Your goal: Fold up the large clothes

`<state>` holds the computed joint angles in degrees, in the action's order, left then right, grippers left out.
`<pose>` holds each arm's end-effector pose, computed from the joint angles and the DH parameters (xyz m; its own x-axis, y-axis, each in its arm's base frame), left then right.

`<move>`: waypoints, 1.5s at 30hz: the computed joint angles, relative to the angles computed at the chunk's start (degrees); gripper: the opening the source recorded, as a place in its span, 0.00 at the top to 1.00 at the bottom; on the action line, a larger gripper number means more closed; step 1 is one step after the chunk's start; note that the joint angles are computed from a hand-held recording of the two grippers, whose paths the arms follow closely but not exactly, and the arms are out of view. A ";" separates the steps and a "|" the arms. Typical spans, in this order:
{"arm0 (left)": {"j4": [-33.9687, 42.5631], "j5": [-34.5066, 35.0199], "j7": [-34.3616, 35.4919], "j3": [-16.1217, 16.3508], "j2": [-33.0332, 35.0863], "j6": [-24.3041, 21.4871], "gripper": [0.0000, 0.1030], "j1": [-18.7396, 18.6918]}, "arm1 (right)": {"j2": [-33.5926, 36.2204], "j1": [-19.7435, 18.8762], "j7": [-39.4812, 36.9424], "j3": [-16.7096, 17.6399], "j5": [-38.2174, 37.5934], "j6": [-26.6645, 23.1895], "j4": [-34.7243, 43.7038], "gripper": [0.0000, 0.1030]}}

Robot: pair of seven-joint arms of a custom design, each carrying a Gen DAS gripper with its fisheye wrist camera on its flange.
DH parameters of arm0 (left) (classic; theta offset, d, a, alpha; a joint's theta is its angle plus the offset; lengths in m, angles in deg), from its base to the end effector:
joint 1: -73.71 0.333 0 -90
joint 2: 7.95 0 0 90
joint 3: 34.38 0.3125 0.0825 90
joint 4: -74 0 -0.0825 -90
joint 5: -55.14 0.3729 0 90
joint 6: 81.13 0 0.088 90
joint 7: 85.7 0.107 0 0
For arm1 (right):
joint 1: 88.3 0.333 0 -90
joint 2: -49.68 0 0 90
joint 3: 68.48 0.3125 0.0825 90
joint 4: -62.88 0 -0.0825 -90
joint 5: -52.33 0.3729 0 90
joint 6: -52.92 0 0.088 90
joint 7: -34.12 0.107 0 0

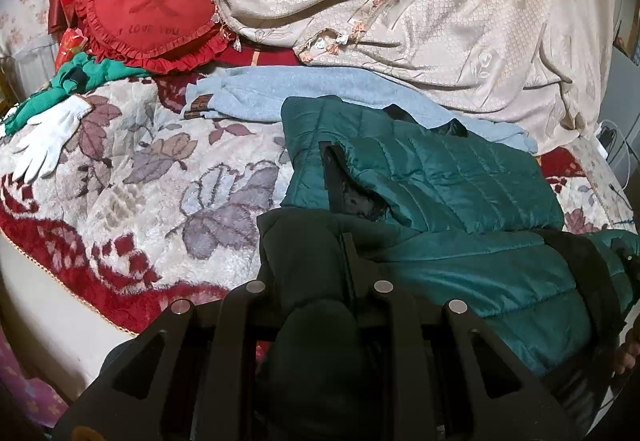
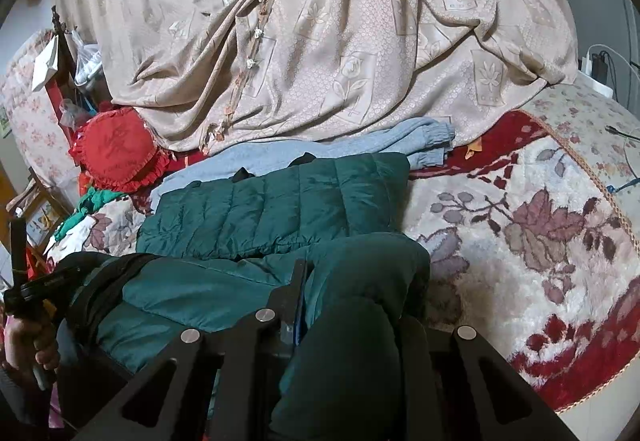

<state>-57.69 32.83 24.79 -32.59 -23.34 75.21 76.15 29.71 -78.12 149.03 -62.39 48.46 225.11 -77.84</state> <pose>0.5000 0.0524 0.5369 -0.0278 -0.9920 0.1233 -0.7452 -0.0617 -0.6640 0.4508 0.1412 0.5359 0.0359 -0.9697 -0.2415 -0.6492 0.1611 -0.7434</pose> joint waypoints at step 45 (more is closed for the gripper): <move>58.47 4.25 -14.88 -1.98 53.21 -3.80 0.74 -0.45 | 54.45 -4.00 -14.37 -3.83 17.17 -19.04 62.54 0.82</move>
<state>0.78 37.08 9.92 -34.58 29.88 71.41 75.70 84.16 -82.12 134.66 -66.22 65.63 206.07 -15.31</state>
